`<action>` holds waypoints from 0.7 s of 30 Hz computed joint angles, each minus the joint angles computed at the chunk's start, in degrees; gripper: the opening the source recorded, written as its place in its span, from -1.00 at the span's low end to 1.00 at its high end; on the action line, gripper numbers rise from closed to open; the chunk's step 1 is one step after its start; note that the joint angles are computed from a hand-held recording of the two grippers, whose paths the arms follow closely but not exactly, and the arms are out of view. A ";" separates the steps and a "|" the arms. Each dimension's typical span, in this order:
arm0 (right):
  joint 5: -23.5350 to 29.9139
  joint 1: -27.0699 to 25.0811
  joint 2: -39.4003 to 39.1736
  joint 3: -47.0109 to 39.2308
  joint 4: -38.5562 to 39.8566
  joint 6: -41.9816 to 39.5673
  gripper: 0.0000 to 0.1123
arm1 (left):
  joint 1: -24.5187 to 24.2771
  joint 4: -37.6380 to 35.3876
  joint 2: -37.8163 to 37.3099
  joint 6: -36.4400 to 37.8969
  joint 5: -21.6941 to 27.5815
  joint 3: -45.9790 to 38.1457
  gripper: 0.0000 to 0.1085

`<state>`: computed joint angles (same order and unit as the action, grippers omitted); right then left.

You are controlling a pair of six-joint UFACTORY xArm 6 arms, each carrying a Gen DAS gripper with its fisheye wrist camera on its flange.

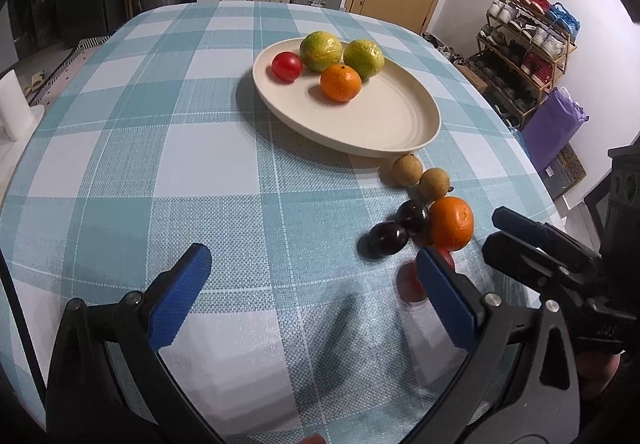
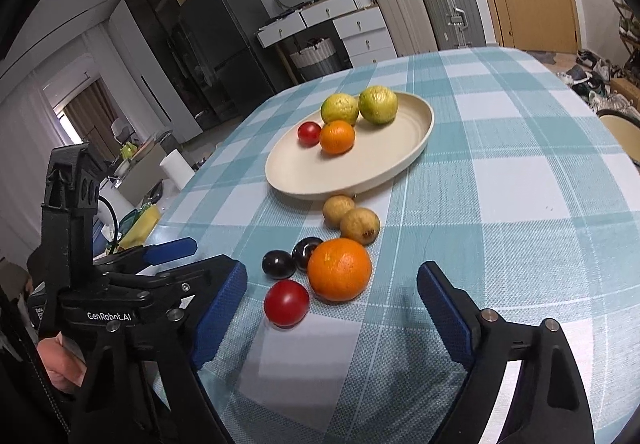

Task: Organize fruits
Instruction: 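Grasp the orange with the right tool while the left tool approaches the red tomato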

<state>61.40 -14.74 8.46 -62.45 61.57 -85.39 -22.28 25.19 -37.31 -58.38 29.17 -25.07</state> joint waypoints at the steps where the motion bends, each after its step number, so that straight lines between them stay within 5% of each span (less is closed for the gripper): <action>1: 0.10 0.08 0.06 -0.02 -0.19 0.24 0.53 | 0.04 -0.10 0.00 0.05 -0.06 0.11 0.87; 16: -0.01 1.92 2.41 -2.23 -3.66 4.85 0.03 | -0.73 -1.57 1.20 1.96 -1.52 0.11 0.87; 21: 0.06 2.06 3.66 -3.30 -4.39 6.20 -0.28 | -1.50 -1.43 1.76 2.58 -1.40 -0.30 0.87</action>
